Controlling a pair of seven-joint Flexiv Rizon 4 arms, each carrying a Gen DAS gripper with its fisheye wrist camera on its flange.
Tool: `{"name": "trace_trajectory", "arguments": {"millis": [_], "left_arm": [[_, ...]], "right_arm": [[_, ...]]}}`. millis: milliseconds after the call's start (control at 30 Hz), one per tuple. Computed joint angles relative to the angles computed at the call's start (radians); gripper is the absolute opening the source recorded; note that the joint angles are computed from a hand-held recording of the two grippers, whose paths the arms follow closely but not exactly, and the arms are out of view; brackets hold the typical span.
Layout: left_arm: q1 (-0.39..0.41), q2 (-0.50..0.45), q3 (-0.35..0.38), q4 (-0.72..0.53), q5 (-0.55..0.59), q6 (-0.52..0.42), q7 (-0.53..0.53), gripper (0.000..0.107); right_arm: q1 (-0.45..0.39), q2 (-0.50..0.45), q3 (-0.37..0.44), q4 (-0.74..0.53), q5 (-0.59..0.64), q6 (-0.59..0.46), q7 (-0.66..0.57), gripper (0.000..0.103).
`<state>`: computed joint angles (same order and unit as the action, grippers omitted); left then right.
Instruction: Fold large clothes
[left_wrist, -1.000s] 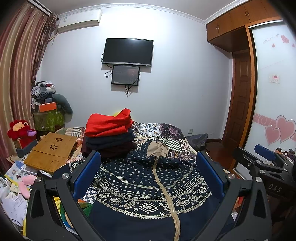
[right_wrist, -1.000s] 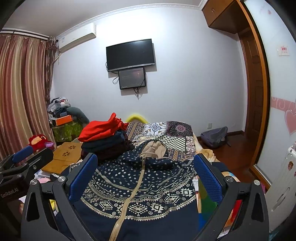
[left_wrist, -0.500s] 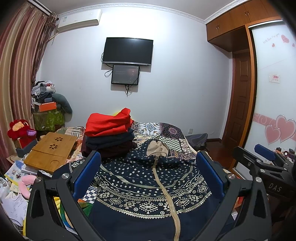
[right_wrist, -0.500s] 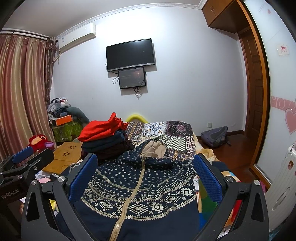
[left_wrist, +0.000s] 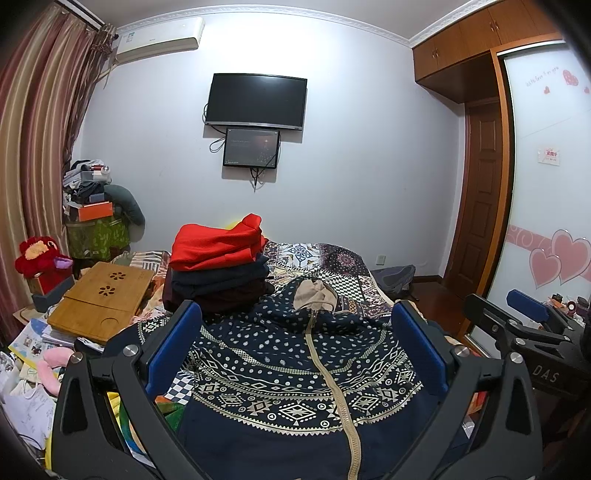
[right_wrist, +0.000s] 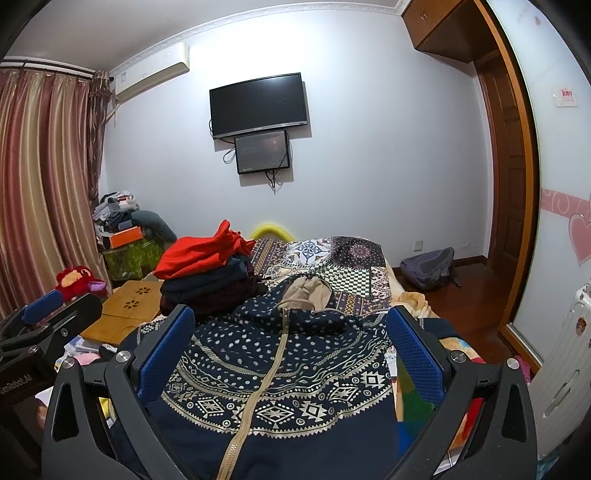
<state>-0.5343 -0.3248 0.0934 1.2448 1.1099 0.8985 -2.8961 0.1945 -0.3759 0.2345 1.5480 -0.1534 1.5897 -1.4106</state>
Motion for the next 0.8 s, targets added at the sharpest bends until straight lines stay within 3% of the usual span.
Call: {"name": "trace_trajectory", "arguments": {"millis": [800], "left_arm": [[0.051,-0.031,0.022,0.0,-0.104,0.037,0.035,0.103]], "right_arm": [[0.024,-0.057,-0.019,-0.082,-0.001,-0.104,-0.011,0.103]]}}
